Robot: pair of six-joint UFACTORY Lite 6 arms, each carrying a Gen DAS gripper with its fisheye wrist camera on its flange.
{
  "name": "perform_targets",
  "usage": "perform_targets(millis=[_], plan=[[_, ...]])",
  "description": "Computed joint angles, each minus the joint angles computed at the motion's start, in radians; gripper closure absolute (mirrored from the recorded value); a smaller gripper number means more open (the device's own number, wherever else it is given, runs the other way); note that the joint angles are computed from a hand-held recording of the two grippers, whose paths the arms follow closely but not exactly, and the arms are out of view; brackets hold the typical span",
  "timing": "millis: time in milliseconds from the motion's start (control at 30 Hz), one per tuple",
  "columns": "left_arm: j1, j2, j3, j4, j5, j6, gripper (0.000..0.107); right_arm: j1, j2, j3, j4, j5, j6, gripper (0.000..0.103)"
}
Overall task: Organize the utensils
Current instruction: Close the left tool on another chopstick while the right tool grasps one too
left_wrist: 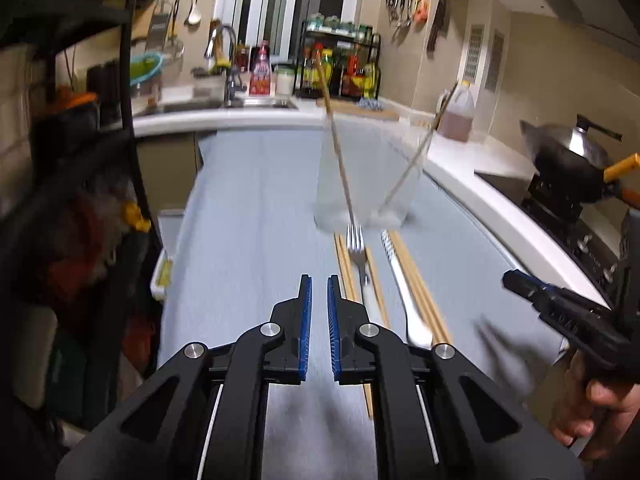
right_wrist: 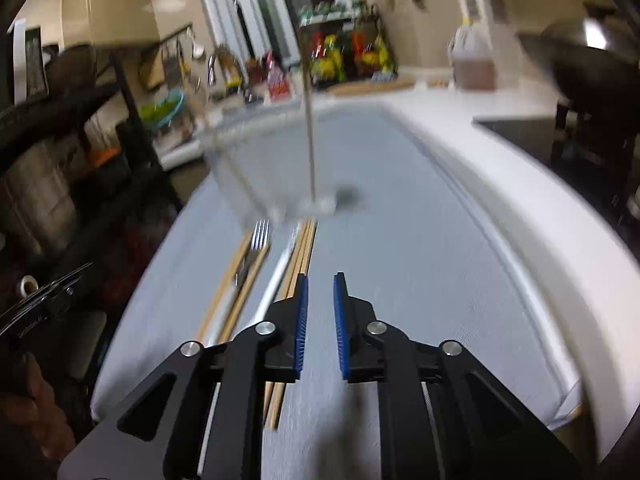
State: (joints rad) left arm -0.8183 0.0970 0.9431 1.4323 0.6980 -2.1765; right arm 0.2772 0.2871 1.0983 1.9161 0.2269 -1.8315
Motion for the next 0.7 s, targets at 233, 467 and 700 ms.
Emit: perform_targets(millis=[233,467,700], plan=[[0.006,0.093,-0.066,0.145,-0.113,-0.234,0.099,0.055,0.076,-0.067,0.135,0.017,-0.122,0.089],[0.004,0.155,-0.062,0.244,-0.170,-0.362,0.099,0.093,0.103,-0.055,0.208,0.002,-0.192,0.086],[-0.001,0.180,-0.052,0.307,-0.187,-0.441,0.099,0.108,0.080,-0.075,0.225,-0.006,-0.201,0.084]])
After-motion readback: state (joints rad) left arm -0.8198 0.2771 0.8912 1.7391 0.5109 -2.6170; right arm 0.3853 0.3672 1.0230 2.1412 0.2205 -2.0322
